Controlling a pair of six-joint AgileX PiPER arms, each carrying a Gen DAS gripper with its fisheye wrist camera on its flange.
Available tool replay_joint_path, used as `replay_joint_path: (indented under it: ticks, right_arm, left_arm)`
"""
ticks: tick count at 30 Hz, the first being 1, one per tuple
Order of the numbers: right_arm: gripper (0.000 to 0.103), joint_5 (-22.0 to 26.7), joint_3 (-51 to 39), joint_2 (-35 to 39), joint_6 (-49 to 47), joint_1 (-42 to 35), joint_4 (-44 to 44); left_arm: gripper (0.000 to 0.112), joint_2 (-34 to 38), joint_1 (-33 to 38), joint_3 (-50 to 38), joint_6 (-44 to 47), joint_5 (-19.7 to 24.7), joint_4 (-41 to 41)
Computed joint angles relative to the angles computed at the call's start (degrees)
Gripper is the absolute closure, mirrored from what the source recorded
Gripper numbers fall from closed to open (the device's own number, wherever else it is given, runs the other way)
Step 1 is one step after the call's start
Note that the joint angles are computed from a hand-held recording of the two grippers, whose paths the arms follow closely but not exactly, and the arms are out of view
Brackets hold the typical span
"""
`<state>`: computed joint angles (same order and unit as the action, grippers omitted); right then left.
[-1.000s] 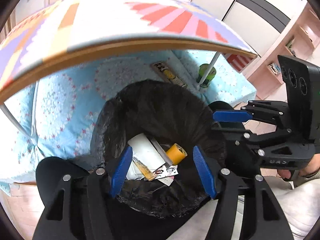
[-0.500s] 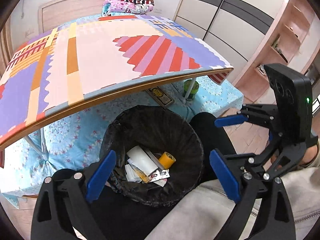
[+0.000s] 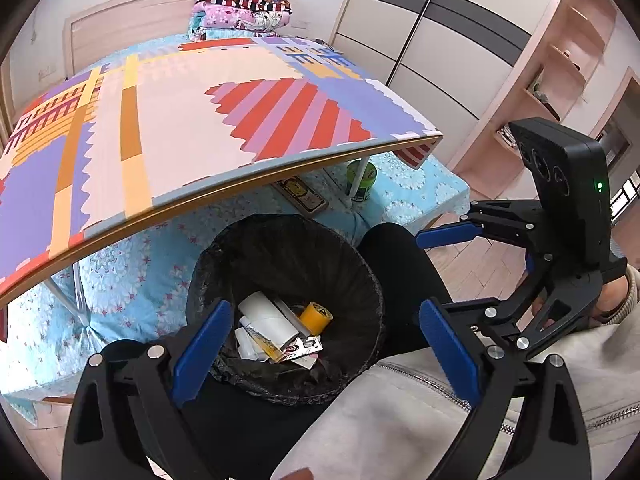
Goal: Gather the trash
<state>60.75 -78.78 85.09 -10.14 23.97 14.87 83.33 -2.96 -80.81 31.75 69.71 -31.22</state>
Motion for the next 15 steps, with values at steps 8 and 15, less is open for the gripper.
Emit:
replay_joint_path:
  ticks: [8,15]
  right_arm:
    - [0.021,0.1,0.1,-0.1,-0.1,0.0,-0.1]
    - [0.021,0.2,0.1,-0.2,0.1,0.2,-0.1]
  left_arm:
    - [0.021,0.0,0.1,0.2,-0.2,-0.3,0.2]
    - [0.021,0.1,0.2,0.1,-0.5,0.0,0.5]
